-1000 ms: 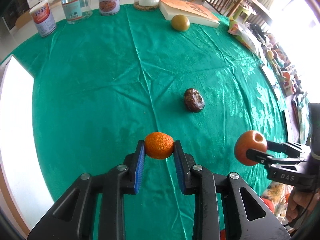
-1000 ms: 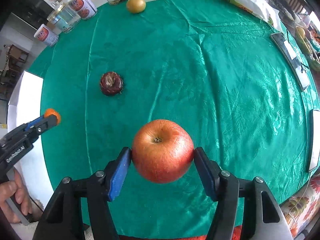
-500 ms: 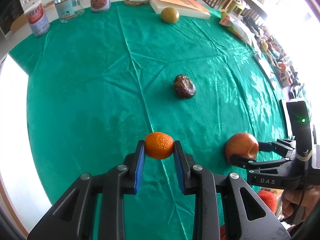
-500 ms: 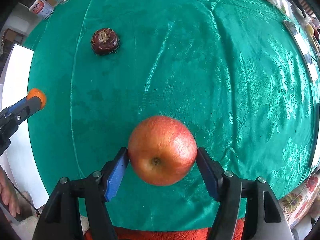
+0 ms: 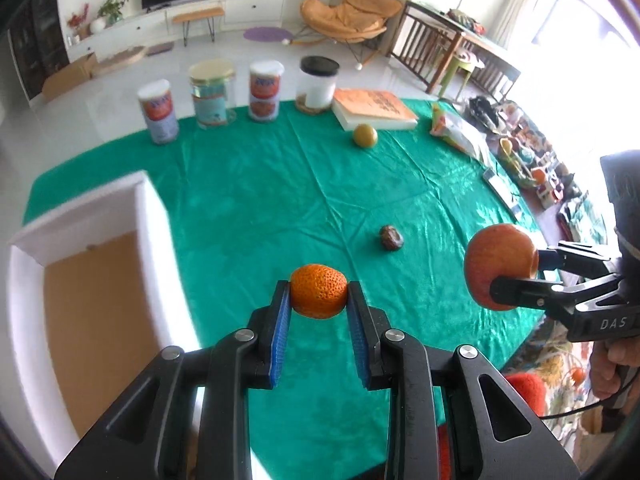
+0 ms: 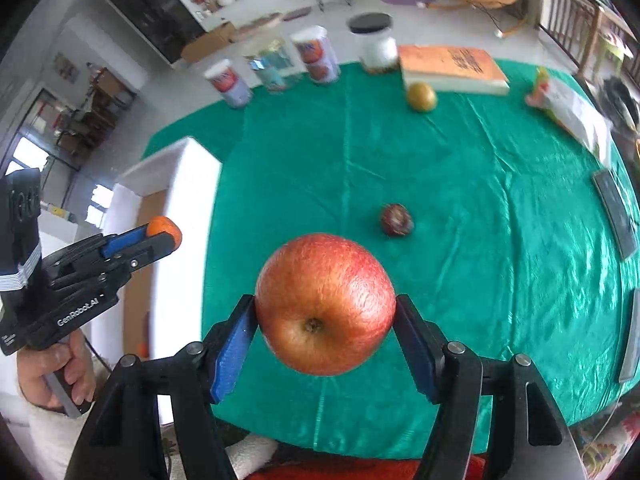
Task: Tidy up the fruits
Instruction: 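Carry mandarin and red apple into the box and open both grippers, then withdraw both tools from the box back over the table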
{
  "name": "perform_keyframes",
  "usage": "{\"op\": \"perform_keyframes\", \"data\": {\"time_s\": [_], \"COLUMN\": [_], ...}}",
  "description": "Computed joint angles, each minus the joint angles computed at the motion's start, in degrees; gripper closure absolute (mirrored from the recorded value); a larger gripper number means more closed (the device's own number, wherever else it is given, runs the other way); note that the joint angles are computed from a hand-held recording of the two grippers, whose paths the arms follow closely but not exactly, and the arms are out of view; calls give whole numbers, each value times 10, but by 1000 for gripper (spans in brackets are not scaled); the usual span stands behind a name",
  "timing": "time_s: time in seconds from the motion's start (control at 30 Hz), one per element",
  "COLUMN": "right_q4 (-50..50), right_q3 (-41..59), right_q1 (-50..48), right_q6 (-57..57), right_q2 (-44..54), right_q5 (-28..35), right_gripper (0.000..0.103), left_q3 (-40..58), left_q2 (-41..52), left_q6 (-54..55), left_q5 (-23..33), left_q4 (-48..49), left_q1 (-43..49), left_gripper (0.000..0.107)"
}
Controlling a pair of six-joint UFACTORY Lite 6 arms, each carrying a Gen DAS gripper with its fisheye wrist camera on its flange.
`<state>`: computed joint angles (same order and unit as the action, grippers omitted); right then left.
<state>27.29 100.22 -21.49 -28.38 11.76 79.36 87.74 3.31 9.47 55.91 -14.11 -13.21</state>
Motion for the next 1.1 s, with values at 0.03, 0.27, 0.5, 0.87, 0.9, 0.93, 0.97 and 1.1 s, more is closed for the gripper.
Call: {"op": "perform_keyframes", "data": {"time_s": [0.03,0.27,0.5,0.87,0.9,0.93,0.97,1.1], "right_q4": [11,25,-74,-219,-239,-241,-239,-215], "right_q3": [14,-109,-16,184,191,195,191,141], "right_q1": [34,360,563,646,653,655,654,635], "right_q6": [18,136,236,321,329,331,330,315], "right_q2": [-6,-45,161,401,408,412,408,347], "right_q5": [9,-134,-275,-281,-283,-284,-293,-325], "right_gripper": [35,35,35,34,34,34,34,26], "left_q3": [-6,-136,-172,-142,-144,-147,-152,-172], "left_q2": [-22,-62,97,248,251,250,248,206], "left_q6": [33,280,337,305,300,291,285,271], "left_q5": [15,38,-72,-141,-145,-152,-160,-168], "left_q4": [-11,-91,-96,-68,-67,-63,-60,-66], "left_q1": [42,357,478,501,500,494,491,490], "left_gripper": [79,79,79,72,62,49,44,41]}}
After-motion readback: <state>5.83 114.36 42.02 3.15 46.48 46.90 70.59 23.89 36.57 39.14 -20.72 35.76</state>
